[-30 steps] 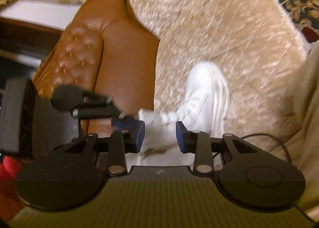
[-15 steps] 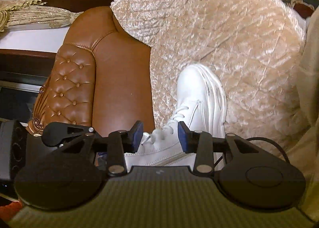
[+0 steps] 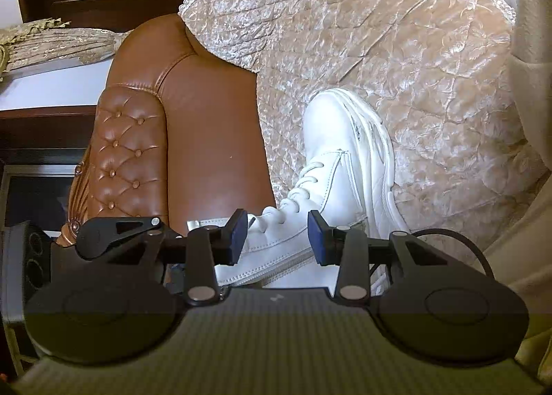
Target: Lace up shoes with both hands
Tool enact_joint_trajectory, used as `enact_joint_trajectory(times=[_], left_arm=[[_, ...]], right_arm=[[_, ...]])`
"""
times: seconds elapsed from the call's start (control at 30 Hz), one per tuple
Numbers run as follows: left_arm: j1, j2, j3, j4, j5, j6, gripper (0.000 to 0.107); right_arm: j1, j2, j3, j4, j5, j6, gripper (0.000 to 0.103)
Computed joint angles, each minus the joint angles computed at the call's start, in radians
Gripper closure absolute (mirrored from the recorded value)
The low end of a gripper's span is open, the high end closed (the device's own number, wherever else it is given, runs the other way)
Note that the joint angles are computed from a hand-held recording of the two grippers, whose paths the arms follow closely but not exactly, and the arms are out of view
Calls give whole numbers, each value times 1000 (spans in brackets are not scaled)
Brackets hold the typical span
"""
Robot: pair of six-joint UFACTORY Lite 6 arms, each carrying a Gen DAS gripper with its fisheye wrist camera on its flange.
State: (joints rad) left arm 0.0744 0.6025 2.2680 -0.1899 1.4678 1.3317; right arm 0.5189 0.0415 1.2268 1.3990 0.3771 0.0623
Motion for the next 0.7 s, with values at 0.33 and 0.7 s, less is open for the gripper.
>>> enact_joint_trajectory(times=[0.33, 0.7], left_arm=[[9, -21, -33, -13, -16, 3, 104], [13, 2, 4, -18, 2, 1, 104]], right_arm=[[17, -31, -21, -73, -36, 89, 58], [16, -37, -38, -136, -36, 189, 58]])
